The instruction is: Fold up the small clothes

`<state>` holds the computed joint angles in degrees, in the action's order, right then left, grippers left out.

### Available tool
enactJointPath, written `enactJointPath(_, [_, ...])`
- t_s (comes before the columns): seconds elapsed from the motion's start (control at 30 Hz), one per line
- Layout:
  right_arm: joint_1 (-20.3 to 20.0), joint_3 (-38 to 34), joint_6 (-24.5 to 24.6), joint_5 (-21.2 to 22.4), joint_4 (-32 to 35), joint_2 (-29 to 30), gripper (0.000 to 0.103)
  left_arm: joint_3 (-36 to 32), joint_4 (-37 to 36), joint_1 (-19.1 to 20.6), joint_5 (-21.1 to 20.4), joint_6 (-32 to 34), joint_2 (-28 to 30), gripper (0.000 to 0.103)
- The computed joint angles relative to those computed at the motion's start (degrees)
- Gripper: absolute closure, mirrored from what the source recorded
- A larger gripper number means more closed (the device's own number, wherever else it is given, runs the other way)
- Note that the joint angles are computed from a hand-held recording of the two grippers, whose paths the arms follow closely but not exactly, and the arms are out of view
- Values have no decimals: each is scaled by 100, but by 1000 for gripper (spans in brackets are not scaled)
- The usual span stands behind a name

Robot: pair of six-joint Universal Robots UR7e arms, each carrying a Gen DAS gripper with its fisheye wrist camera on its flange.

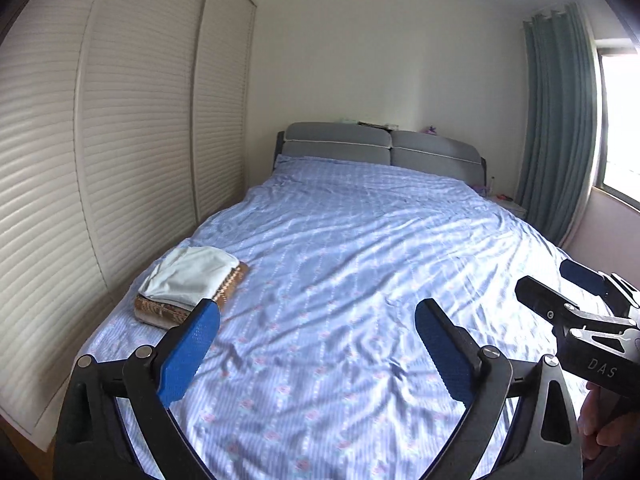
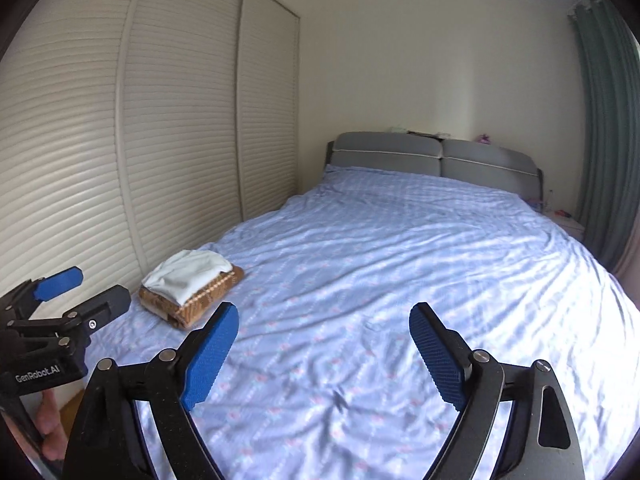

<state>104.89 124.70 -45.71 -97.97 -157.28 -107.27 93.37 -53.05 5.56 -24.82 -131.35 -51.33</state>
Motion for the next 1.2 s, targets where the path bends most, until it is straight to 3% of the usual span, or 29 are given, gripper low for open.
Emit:
enactJointPath(0.1, [-273,-11,-21,-205,304,-630,10,-254,-435,-108,39,486,352,0])
enactJointPath(0.23, [-755,-119,-55,-200,800,-1302,9,-635,-557,-252,-13,662,826,0])
enactJointPath(0.4, [-1378,-187,-315,-24,1110,-1865,5,-516,-1875,-283,-242,1629,951,0])
enactJointPath(0.73, [-2496,-172,-654,617,1730,-2591,5,-940,-1538,-448,-529,1536,1352,0])
enactJointPath(1.03, [-2716,-178,-704,851,2069,-2876,5,-742,-1782,-540,-977,1441,1304,0])
enactJointPath(1.2, [-2684,-152,-758,873,2139,-2956,5,-734,-1713,-567,-1028,1343,1277,0])
